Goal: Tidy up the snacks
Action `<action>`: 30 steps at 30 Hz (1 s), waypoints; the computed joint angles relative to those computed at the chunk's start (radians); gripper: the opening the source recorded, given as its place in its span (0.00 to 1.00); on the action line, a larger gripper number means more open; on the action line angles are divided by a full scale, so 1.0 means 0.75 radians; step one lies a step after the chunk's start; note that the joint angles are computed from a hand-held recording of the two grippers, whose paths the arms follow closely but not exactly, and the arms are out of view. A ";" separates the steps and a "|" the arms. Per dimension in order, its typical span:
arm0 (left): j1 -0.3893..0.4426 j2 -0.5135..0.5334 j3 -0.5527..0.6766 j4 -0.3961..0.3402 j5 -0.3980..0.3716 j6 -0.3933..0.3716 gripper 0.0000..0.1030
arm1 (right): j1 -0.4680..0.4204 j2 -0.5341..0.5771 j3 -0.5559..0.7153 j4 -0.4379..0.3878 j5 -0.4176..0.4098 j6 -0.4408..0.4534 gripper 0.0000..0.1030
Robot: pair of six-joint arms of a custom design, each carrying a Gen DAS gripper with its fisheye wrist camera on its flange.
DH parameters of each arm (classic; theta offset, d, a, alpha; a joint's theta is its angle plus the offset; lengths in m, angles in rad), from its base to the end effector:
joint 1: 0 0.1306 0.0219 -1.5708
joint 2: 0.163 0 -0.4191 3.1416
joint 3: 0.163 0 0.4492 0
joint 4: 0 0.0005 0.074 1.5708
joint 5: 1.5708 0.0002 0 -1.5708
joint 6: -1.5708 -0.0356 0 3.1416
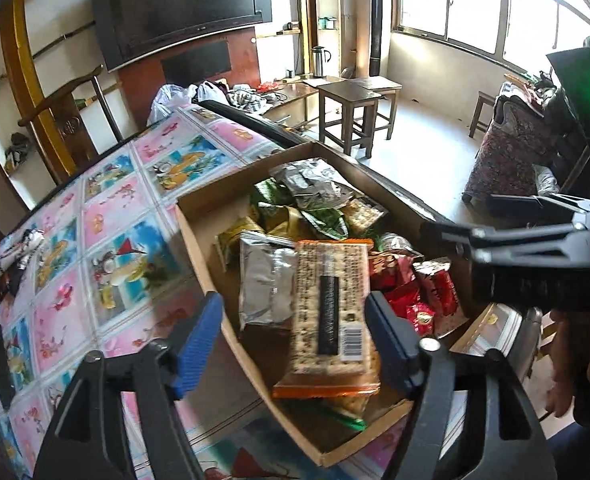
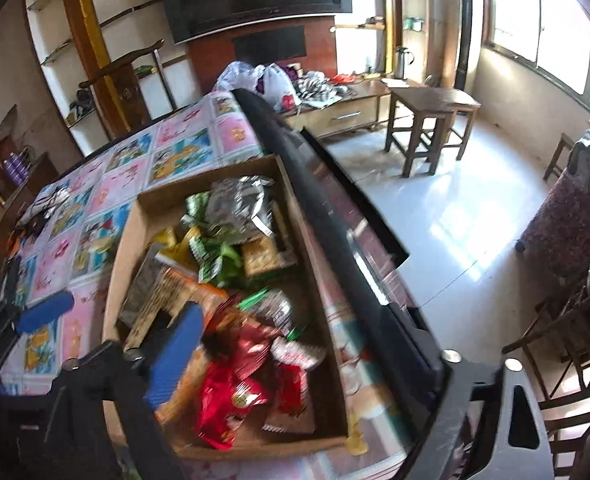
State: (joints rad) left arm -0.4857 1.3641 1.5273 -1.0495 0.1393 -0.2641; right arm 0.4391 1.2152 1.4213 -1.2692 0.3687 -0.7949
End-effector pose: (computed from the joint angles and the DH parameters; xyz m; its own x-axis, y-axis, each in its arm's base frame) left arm 0.4536 -0.2456 0.5375 -0.5204 0.5671 -0.6384 0.7001 0.7114 0.0612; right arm 0.3979 0.1721 0.5401 -0.7238 0.3957 -0.5653 0.3979 0.9087 0.1264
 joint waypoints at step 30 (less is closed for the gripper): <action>0.195 -0.107 -0.055 -0.059 -0.107 -0.187 0.96 | 0.315 0.137 0.168 -0.385 0.136 -0.437 0.92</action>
